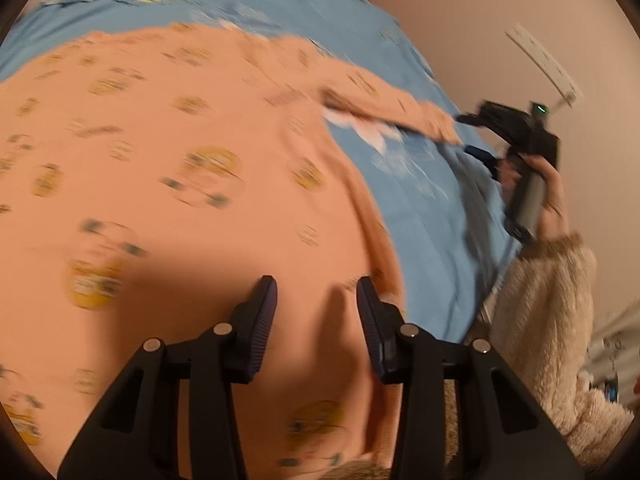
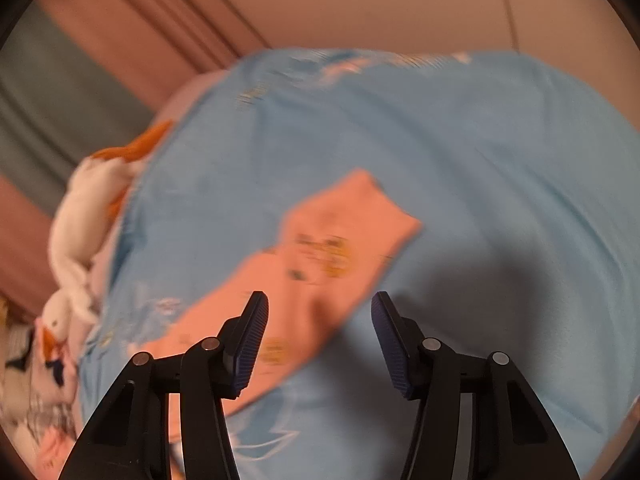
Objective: Fold small clothes
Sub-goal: 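Grasp the sleeve cuff nearest the right tool with the right gripper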
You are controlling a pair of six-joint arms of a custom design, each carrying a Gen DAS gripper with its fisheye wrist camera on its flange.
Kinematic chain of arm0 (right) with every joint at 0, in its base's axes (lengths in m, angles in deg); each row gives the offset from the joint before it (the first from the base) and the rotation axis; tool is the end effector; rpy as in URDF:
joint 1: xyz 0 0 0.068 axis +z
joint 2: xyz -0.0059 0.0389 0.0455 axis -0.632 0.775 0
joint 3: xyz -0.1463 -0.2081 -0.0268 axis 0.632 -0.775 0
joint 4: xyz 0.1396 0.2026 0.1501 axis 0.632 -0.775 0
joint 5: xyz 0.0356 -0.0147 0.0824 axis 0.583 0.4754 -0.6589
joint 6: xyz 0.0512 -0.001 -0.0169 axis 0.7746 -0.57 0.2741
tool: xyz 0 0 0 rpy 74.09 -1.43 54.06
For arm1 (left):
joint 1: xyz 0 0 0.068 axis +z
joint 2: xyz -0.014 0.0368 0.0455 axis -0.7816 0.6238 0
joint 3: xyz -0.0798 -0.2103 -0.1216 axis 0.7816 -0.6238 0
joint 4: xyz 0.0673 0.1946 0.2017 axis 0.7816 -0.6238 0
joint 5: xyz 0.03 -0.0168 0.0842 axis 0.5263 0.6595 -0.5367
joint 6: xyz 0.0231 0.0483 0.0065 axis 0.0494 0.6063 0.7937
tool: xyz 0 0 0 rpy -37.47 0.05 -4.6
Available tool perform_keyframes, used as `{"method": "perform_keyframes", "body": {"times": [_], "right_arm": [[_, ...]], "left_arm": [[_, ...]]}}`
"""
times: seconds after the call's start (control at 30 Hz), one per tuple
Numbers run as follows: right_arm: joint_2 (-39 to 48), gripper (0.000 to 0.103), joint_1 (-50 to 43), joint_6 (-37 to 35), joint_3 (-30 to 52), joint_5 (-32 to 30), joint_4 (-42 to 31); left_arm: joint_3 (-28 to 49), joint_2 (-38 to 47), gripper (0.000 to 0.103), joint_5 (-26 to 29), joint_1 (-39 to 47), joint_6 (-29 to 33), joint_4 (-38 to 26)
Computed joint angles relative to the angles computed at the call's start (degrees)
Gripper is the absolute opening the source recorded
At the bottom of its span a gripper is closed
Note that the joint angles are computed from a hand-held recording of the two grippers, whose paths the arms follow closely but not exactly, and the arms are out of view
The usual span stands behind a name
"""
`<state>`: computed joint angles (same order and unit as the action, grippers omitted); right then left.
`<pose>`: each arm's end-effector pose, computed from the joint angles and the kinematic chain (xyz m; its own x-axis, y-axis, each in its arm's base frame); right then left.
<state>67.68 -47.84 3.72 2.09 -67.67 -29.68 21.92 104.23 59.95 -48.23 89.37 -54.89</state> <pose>0.2095 -0.0325 0.0973 -0.3545 0.8108 -0.4658 0.6438 0.5729 0.5072 0.1998 -0.0119 0.0860 -0.8371 0.3079 -0.4522 0.5190 0.7081 -0.4787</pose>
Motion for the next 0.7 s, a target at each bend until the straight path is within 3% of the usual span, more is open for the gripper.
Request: {"method": "perform_keyframes", "body": {"times": [0.1,0.17,0.23,0.3,0.33,0.37,0.47,0.57,0.7], "right_arm": [[3.0,0.053,-2.5,0.3,-1.2,-2.8,5.0],[6.8,0.043,-3.7,0.6,-0.9,-5.9,9.6],[9.2,0.041,-2.6,0.6,0.2,-4.6,11.3],[12.7,0.027,-1.8,0.5,2.0,-2.3,12.4],[13.9,0.012,-2.2,0.4,2.2,-2.2,13.9],[14.1,0.005,-2.3,0.8,2.2,-1.8,14.6],[9.7,0.004,-3.7,0.1,-0.8,-1.1,15.9],[-1.0,0.004,-4.5,0.0,-4.5,0.4,13.1],[-7.7,0.004,-4.7,-0.8,-6.2,1.9,10.0]], "left_arm": [[-2.5,-2.1,0.036,0.6,-4.1,-0.6,0.7],[-2.9,-1.6,0.036,1.0,-5.8,-0.7,0.9],[-3.7,-2.7,0.036,1.3,-6.7,-0.7,0.6],[-4.7,-4.1,0.036,1.6,-8.2,-1.6,1.0],[-4.9,-4.3,0.036,1.9,-8.7,-2.0,1.2],[-5.0,-4.1,0.036,2.3,-9.0,-2.5,1.6],[-3.2,-0.1,0.036,3.7,-8.6,-3.6,3.1],[-1.1,4.6,0.036,4.3,-10.3,-6.8,6.9],[-0.1,5.1,0.036,5.2,-8.6,-5.2,4.4]]}}
